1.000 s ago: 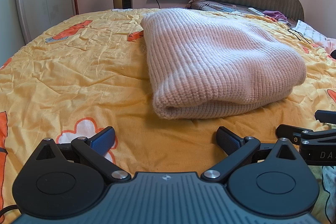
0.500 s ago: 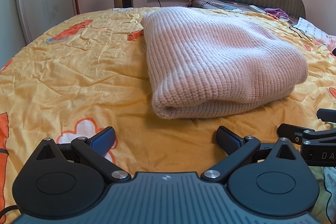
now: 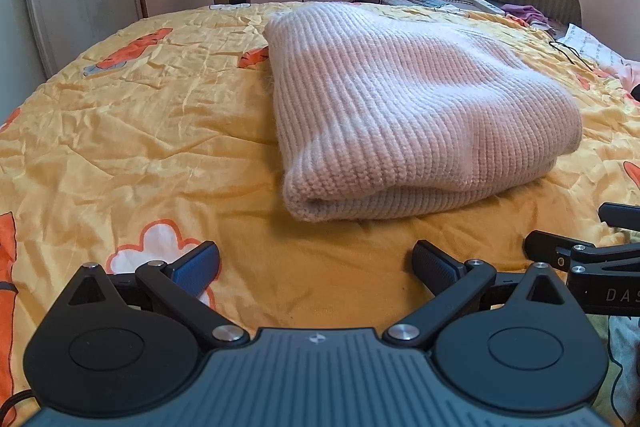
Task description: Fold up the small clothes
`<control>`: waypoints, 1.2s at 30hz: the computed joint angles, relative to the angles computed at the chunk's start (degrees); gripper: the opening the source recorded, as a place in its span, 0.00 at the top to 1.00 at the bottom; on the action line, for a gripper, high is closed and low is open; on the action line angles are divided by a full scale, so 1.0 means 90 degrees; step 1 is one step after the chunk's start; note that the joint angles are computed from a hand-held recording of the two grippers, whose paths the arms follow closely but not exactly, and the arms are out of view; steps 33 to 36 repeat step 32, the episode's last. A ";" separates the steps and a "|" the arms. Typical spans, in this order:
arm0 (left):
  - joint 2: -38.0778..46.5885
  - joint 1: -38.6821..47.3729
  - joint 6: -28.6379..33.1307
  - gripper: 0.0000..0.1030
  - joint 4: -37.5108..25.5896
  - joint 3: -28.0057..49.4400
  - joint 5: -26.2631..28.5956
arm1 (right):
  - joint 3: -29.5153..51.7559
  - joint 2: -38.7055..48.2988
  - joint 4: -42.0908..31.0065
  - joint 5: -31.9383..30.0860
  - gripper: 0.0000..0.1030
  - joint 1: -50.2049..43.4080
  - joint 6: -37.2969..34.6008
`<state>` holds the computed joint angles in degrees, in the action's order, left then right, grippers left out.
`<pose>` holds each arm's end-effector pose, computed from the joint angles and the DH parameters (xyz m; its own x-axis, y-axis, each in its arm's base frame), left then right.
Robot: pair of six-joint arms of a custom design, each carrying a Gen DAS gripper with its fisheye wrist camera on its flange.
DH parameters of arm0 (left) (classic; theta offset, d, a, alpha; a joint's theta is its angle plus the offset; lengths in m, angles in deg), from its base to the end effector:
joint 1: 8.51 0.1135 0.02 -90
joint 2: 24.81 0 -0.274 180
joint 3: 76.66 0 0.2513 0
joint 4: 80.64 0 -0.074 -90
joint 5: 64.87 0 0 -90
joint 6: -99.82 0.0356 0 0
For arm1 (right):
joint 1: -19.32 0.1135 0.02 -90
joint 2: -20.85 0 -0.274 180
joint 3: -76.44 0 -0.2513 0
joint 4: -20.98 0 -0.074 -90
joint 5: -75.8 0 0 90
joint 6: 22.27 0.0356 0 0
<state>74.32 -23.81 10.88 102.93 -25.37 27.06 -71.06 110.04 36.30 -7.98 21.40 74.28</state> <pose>0.2993 -0.0831 0.1213 -0.6679 0.2019 -0.7164 0.2994 0.9541 -0.0103 0.2362 0.0047 0.1052 -0.6510 0.0898 -0.7537 0.1202 0.9926 0.0145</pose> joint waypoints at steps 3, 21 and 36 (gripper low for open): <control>-0.0021 0.0039 -0.0003 0.00 -0.0059 0.0017 0.0092 | 0.0052 -0.0103 -0.0244 0.0133 0.01 0.0047 0.0067; -0.0996 -0.0124 -0.0752 0.00 -0.0449 -0.0152 -0.0343 | 0.0126 -0.1774 -0.1939 0.0178 0.00 0.0326 0.0152; -0.1574 -0.0310 -0.0286 0.00 -0.0717 -0.0331 -0.0014 | 0.0518 -0.1299 -0.1798 -0.0020 0.00 0.0250 0.0257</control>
